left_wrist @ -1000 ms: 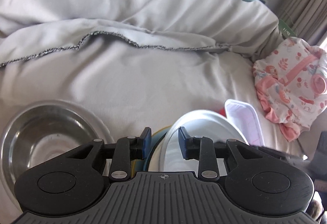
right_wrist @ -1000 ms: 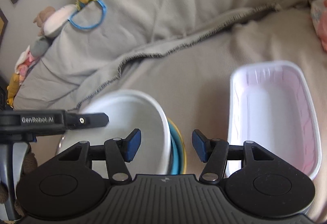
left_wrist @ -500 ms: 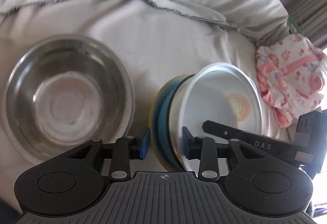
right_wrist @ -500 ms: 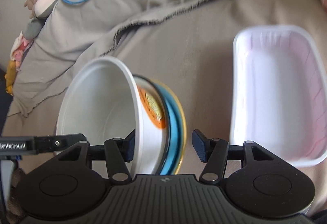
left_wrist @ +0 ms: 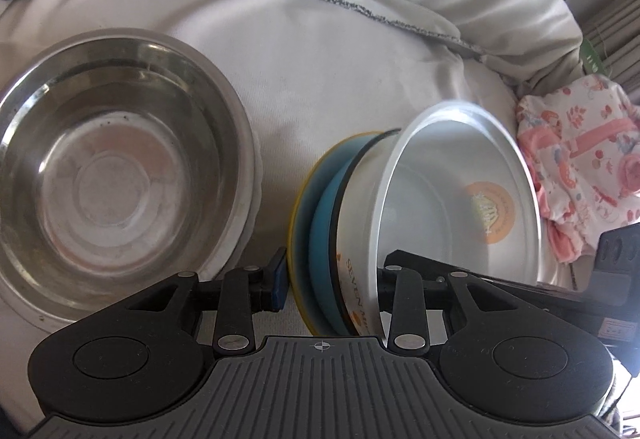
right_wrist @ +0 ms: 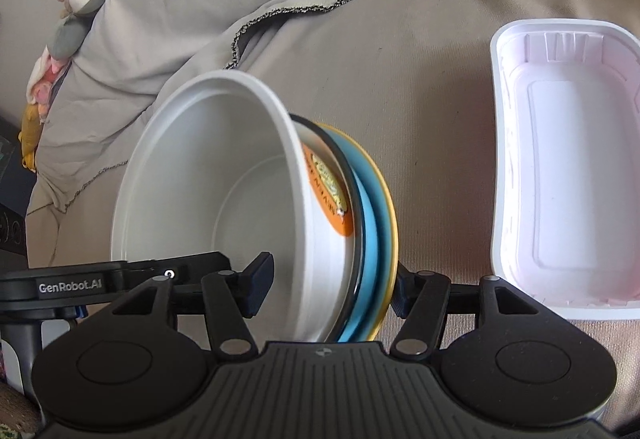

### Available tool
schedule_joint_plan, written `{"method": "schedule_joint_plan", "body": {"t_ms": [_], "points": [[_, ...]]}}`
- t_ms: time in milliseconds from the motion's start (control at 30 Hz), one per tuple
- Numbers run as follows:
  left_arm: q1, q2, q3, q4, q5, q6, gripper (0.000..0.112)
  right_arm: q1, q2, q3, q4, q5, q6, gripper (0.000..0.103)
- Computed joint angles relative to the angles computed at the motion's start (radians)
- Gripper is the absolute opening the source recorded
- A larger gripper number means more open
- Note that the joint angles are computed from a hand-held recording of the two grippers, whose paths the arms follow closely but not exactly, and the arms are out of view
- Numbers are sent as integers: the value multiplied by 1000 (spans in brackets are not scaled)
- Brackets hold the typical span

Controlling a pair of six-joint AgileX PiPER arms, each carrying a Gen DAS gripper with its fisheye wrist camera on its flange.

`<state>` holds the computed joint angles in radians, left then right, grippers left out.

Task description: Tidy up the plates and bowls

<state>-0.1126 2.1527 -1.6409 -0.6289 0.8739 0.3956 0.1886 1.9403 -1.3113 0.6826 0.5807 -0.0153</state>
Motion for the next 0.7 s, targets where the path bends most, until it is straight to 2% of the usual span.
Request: {"method": "schedule_joint_plan", "body": {"t_ms": [167,333,567,700], "points": [[-30,-9,6,59,-20,-25,38,7,-7,7,-10,1,17,60],[7,-1,-1,1,42,12,38,30,-16,-2,-85,8,103,64],[-6,-110,154,65,17,35,40,58,-67,47,-80,48,93,64],[-7,-134,198,56,2,75,40,105,-107,85,-177,45,128,64]]}}
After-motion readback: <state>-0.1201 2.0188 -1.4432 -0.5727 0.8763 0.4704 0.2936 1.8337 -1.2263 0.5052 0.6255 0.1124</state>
